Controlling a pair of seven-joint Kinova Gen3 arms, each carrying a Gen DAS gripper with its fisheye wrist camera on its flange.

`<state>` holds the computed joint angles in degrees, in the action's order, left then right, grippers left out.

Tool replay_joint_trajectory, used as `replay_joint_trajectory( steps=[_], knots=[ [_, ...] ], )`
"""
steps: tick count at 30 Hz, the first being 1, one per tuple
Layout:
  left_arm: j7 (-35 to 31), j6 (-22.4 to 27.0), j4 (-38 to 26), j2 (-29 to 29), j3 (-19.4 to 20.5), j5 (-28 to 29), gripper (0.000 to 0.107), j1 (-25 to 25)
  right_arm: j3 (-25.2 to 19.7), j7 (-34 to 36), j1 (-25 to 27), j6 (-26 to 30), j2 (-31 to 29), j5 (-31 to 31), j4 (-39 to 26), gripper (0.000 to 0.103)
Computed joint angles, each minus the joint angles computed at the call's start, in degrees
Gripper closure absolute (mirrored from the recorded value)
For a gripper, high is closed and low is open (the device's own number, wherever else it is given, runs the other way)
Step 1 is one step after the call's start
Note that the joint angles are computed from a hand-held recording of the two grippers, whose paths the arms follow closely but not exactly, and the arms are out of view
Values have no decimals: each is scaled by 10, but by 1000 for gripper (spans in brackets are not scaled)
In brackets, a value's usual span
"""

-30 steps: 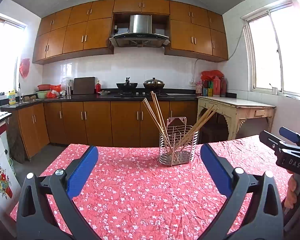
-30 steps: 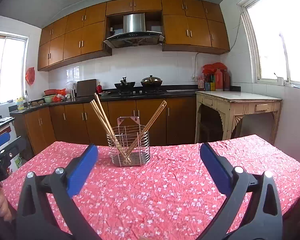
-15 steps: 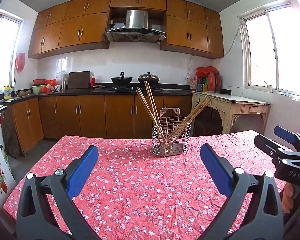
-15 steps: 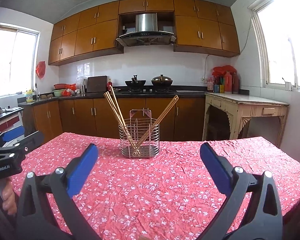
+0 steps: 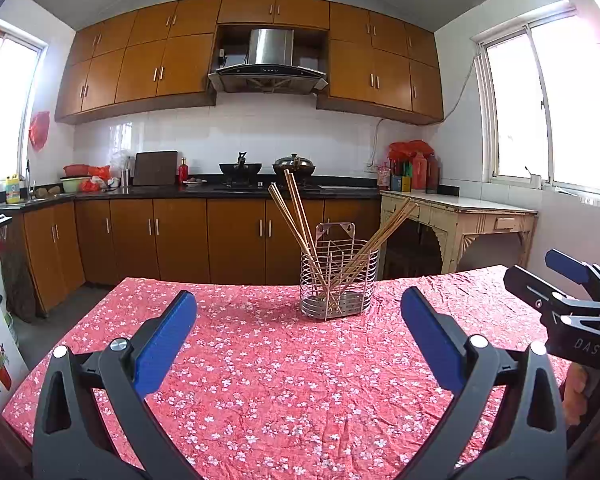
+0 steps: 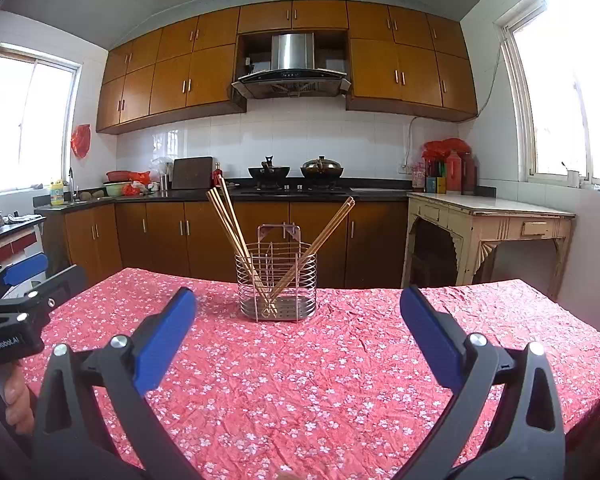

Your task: Organize utensils

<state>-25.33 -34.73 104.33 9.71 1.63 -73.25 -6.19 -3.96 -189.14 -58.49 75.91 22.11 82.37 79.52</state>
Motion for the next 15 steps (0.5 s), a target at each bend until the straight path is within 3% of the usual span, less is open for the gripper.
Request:
replay_joint_trajectory(
  steps=[15],
  knots=[
    [8,-1,-3,1,0,-5,7,1,-1,-4,4,-4,-2,3,5,4]
  ],
)
